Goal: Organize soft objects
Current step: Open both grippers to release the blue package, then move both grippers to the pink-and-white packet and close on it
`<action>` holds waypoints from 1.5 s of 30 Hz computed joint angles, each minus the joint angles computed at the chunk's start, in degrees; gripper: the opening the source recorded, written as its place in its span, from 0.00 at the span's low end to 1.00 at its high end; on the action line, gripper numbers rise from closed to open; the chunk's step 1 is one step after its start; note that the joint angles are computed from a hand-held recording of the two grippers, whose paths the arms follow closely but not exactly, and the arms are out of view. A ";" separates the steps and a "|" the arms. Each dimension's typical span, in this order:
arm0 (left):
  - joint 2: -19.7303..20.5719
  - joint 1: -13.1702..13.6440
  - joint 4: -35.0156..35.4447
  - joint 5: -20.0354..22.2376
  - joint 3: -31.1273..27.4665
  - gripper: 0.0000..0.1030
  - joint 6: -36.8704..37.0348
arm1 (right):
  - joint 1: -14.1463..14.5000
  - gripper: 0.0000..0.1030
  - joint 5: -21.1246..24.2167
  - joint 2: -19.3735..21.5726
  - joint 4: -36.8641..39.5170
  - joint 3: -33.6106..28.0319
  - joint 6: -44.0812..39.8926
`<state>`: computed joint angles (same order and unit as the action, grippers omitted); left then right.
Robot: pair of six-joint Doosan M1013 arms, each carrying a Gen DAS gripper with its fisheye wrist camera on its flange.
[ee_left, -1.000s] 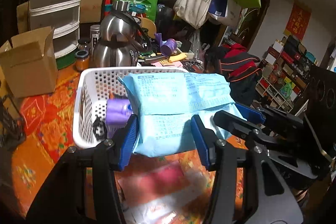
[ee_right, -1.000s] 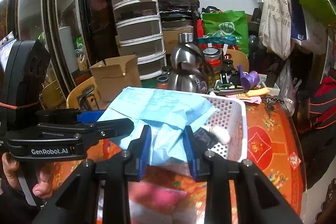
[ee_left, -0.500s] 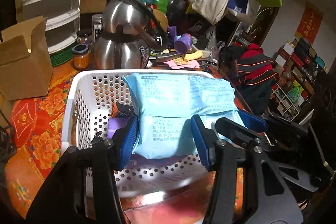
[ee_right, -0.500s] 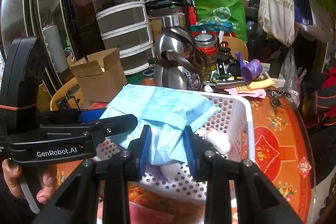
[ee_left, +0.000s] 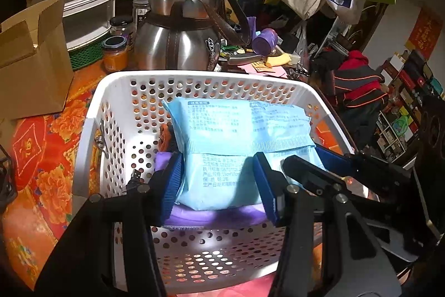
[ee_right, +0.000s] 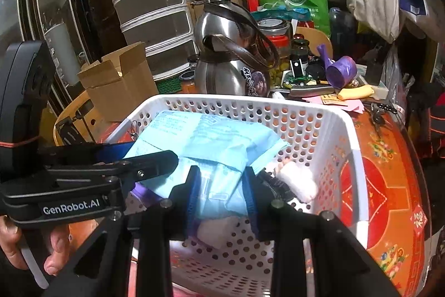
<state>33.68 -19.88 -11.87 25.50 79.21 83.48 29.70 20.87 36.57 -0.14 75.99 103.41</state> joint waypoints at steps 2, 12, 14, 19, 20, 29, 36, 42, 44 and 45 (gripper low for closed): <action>0.29 0.16 -0.54 0.38 -0.42 0.48 -0.16 | 0.09 0.29 0.87 0.25 -2.02 -0.65 2.12; -2.40 0.51 3.85 -3.31 2.65 0.62 -5.19 | 0.64 0.52 2.96 -0.89 -16.92 -0.19 18.13; -3.32 0.34 5.54 -4.24 3.73 0.69 -6.00 | 0.75 0.59 3.16 -1.50 -19.47 0.56 21.08; -5.35 0.07 7.67 -5.77 6.32 0.73 -8.11 | 0.61 0.68 1.80 -3.04 -18.67 2.69 22.43; -5.87 0.06 6.56 -6.18 7.12 0.73 -6.93 | 0.69 0.68 1.44 -3.49 -18.22 3.35 21.89; -12.75 -2.62 17.16 -10.73 19.01 0.73 -15.38 | 2.26 0.71 -4.09 -8.31 -22.21 12.54 26.36; -16.20 -3.53 12.46 -15.43 27.56 0.73 -12.21 | 2.92 0.71 -11.80 -11.48 -12.41 21.74 21.07; -16.74 -3.29 1.03 -17.28 31.51 0.73 -3.02 | 4.19 0.71 -14.62 -12.29 -14.57 26.12 25.14; -16.97 -3.29 -2.60 -18.08 32.62 0.73 0.14 | 4.77 0.71 -14.89 -12.42 -23.86 26.96 33.98; -17.25 -3.31 -3.96 -18.91 33.50 0.73 1.29 | 5.09 0.71 -15.17 -12.52 -28.52 27.50 38.31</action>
<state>16.43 -23.20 -15.83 6.59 112.71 84.76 34.79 5.70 24.05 -28.66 103.49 141.72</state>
